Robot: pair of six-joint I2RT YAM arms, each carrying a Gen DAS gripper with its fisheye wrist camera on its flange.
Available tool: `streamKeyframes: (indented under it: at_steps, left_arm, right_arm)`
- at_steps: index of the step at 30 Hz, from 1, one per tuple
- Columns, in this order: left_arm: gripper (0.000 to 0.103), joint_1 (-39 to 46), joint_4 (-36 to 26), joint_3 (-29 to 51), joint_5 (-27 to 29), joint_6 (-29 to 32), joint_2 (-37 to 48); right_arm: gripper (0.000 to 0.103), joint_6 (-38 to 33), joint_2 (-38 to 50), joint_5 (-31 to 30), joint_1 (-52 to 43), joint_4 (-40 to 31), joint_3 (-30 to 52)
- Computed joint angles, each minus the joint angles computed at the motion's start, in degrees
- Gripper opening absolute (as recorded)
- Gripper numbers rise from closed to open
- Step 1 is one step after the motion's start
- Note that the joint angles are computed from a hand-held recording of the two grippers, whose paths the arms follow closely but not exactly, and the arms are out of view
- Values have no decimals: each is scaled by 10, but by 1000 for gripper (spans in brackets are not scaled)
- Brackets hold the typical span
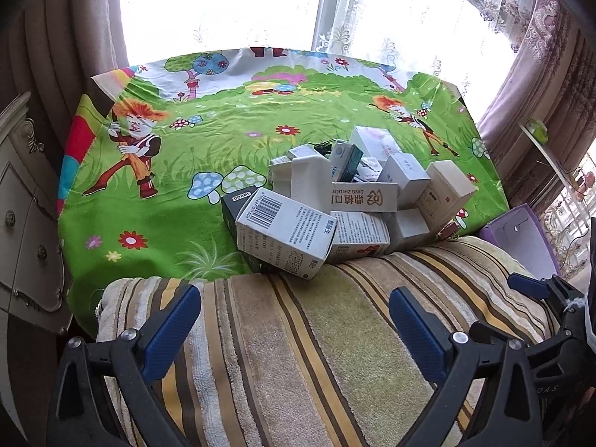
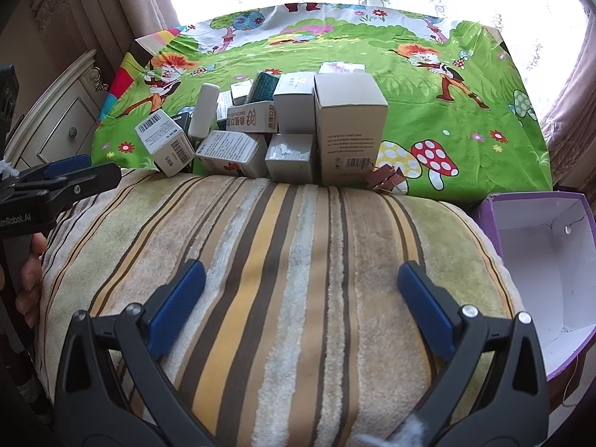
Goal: Organize rigid objects
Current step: 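Grasp a white barcode box with the left gripper while the right gripper grasps a tall white box, then carry the tall white box into the purple box and open the right gripper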
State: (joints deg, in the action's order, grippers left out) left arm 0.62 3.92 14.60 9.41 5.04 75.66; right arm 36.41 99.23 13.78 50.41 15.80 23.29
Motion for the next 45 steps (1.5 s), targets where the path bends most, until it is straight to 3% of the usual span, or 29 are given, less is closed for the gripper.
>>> streamKeyframes:
  at_steps: [8, 13, 17, 19, 22, 28, 36, 42, 45]
  left_arm:
    - [102, -27, 17, 100, -43, 48, 160]
    - [102, -42, 28, 123, -62, 64, 197]
    - [101, -37, 30, 140, -48, 77, 225]
    - [95, -39, 33, 145, -48, 81, 235]
    - [72, -41, 37, 149, -45, 85, 245]
    - [72, -37, 68, 114, -36, 77, 211]
    - [72, -41, 83, 57, -3, 26, 127]
    - [72, -60, 87, 31, 5, -8, 81]
    - [72, -66, 91, 24, 2, -15, 74]
  right_arm:
    - [103, -19, -2, -40, -29, 9, -3]
    - [103, -62, -10, -107, -70, -1, 0]
    - [103, -88, -27, -173, -112, 39, -22]
    - [103, -112, -32, -197, -129, 32, -18]
    - [103, -137, -44, -201, -144, 30, -15]
    - [103, -166, -46, -156, -167, 25, 15]
    - [101, -180, 21, -117, -181, -12, 100]
    - [93, -191, 66, -121, -187, -39, 155]
    - [77, -197, 84, -122, -187, -51, 175]
